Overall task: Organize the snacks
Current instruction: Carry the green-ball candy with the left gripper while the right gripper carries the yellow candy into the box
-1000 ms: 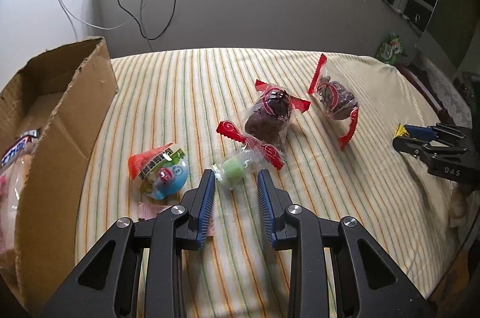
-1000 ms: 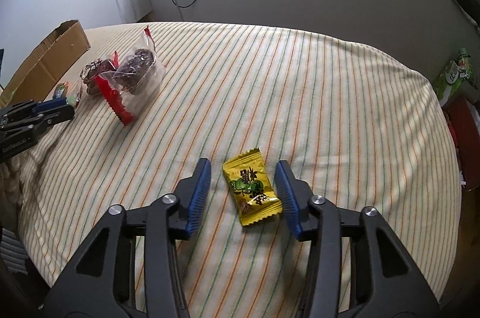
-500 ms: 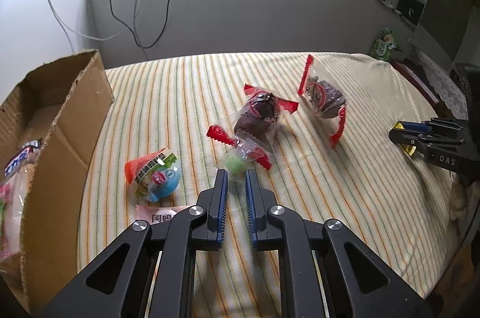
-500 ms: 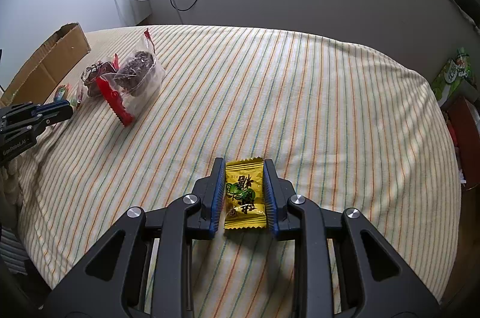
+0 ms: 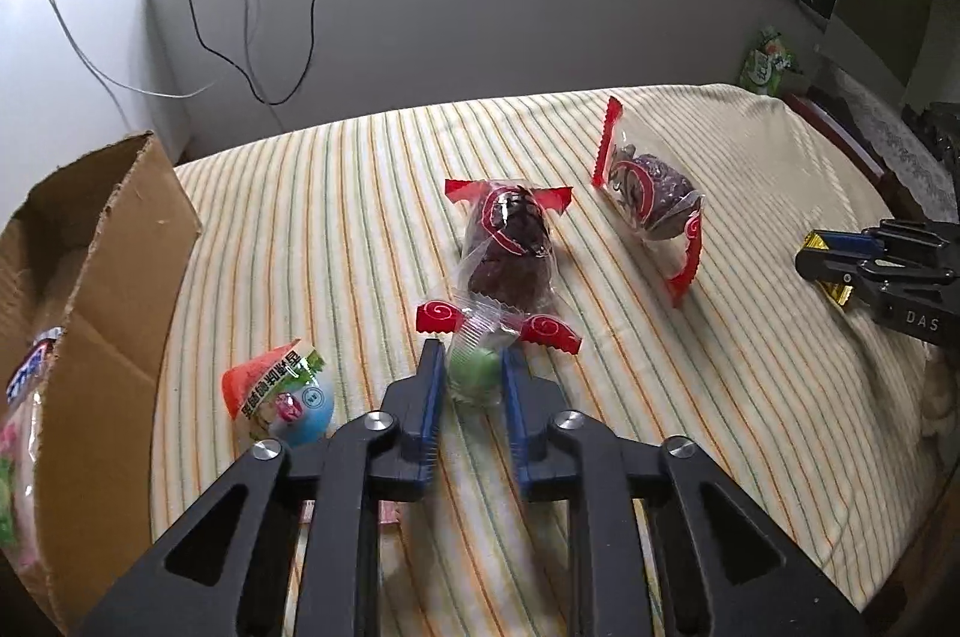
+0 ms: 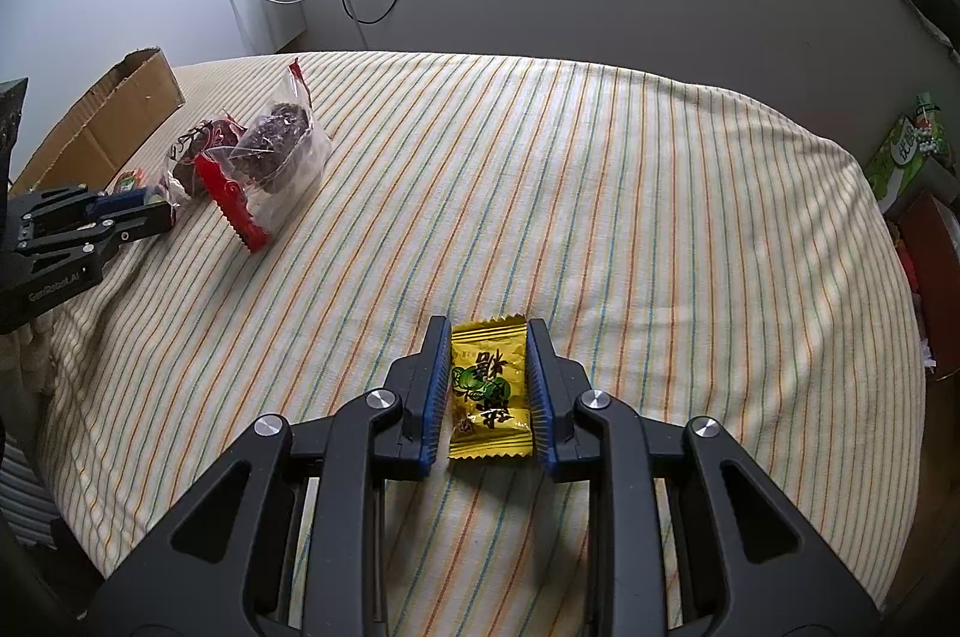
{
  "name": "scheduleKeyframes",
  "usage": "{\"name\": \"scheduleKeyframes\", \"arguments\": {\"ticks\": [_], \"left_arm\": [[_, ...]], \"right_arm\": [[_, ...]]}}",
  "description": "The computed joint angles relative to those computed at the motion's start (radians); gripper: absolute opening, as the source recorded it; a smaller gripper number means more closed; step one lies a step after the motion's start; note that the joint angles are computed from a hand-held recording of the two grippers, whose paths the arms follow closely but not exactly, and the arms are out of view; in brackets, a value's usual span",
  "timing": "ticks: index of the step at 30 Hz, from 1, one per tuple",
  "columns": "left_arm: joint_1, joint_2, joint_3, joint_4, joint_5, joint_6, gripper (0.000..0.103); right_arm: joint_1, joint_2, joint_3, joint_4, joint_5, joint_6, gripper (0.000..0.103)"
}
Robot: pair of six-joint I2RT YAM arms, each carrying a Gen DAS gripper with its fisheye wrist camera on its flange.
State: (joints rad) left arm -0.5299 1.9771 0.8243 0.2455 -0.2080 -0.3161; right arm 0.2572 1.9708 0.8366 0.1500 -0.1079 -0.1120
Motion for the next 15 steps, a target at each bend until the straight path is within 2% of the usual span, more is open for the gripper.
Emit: {"name": "scheduleKeyframes", "arguments": {"ticks": [15], "left_arm": [[-0.012,-0.171,-0.187,0.089,-0.007,-0.067,0.017]], "right_arm": [[0.042,-0.075,-0.058,0.014,0.013,0.031,0.025]]}}
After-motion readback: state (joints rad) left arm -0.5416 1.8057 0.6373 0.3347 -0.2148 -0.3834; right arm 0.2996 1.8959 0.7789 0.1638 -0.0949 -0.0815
